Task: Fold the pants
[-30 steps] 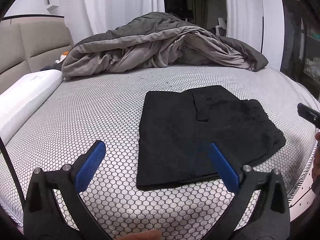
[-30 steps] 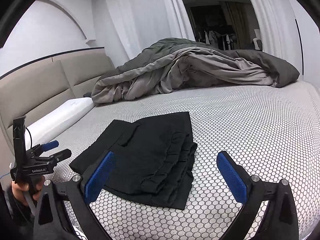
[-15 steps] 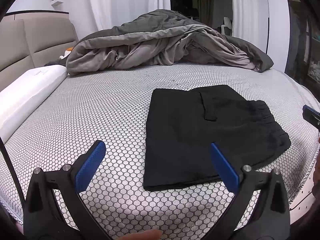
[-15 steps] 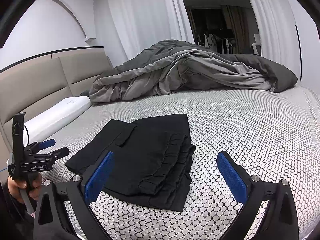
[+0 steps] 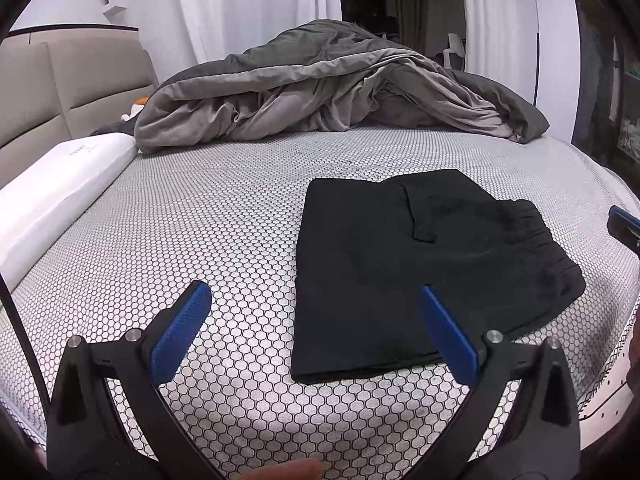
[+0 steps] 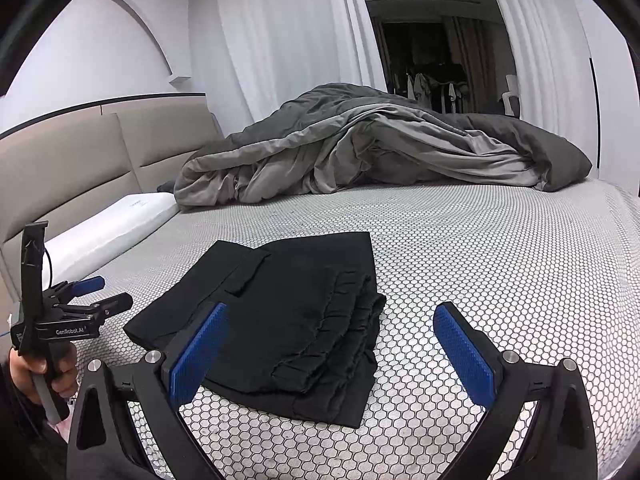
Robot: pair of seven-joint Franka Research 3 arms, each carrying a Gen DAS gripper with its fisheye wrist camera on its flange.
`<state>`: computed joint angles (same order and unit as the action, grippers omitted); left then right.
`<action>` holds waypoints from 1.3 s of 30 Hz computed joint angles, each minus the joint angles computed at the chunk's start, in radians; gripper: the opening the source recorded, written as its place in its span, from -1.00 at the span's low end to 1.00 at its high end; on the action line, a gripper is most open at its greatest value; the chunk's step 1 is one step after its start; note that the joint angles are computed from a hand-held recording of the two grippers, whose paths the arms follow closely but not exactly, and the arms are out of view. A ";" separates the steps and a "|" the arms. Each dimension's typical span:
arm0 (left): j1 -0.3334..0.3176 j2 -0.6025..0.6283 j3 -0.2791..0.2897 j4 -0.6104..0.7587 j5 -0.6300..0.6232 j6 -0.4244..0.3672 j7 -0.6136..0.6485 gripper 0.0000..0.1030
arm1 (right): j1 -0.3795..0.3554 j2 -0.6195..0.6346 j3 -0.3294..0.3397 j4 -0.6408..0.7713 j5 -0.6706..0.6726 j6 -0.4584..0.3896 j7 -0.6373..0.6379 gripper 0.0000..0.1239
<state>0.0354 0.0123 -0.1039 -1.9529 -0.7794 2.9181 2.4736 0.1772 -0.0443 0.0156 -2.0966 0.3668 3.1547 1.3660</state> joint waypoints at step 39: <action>0.042 0.023 -0.011 0.039 -0.108 -0.046 0.137 0.99 | -0.025 -0.007 0.010 -0.010 -0.121 -0.003 0.097 0.66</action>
<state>0.0775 0.0353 -0.1144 -1.9139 -0.8869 2.8717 2.6104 0.1524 -0.0510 0.0258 -2.1069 0.2455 3.1515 1.4625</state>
